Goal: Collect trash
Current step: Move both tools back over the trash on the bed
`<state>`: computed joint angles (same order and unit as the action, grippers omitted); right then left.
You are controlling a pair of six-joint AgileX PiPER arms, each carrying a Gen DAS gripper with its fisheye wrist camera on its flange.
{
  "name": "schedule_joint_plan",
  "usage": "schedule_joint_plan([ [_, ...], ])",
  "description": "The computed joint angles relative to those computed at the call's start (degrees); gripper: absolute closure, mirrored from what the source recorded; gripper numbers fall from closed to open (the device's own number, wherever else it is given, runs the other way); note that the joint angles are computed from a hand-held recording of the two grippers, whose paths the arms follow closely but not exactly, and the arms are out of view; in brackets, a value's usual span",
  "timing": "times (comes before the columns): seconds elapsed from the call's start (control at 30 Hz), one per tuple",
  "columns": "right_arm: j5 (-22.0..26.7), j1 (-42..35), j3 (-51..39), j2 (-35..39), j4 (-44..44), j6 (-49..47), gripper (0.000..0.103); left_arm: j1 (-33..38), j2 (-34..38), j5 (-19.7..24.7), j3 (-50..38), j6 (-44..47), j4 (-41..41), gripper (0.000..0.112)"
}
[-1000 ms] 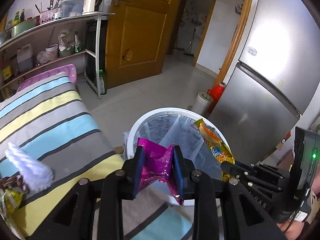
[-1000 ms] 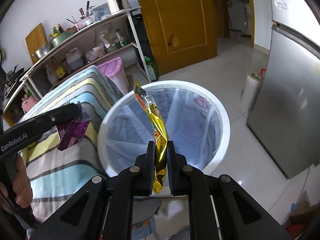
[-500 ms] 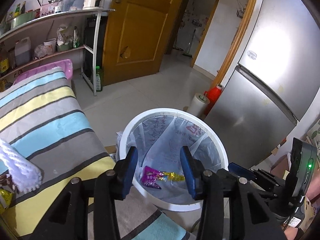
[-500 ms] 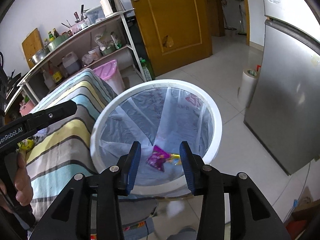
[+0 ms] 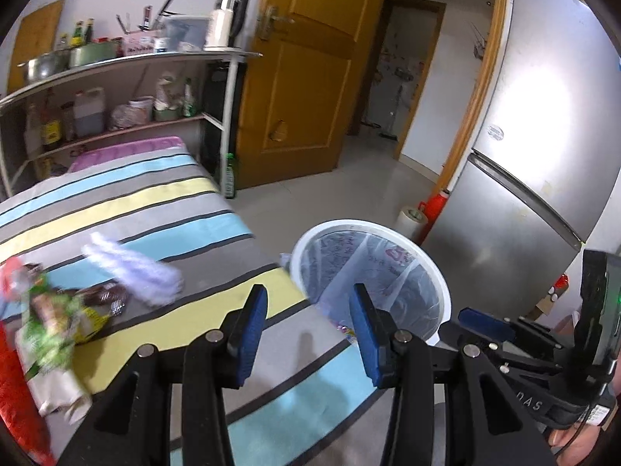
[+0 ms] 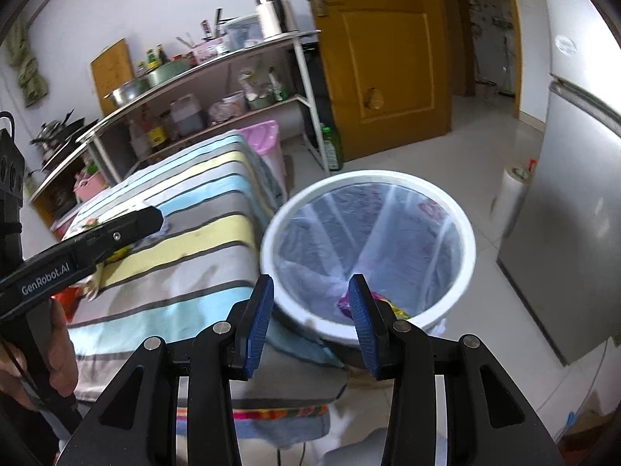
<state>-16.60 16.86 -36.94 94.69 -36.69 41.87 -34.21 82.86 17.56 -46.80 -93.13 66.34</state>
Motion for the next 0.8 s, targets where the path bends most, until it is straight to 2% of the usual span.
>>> schedule_joint_plan([
  [0.07,1.0,2.1,0.8,-1.4,3.8,-3.9,0.062,-0.8,-2.6,1.8,2.5,-2.2,1.0,0.066],
  [0.27,-0.4,6.2,2.3,-3.3,1.6,-1.6,0.062,-3.2,-11.5,8.6,10.4,-6.6,1.3,0.066],
  [0.37,-0.7,9.2,2.5,-3.3,4.7,-4.3,0.062,-4.7,-15.2,12.5,13.4,-8.0,0.6,0.066],
  [0.73,0.4,17.0,-0.8,-0.9,-1.4,2.5,0.062,-8.0,-27.1,22.7,21.8,-9.0,-3.1,0.066],
  [0.8,0.8,18.1,-1.6,-0.2,-2.4,3.3,0.062,-7.7,-30.1,24.6,23.3,-7.8,-4.3,0.062],
])
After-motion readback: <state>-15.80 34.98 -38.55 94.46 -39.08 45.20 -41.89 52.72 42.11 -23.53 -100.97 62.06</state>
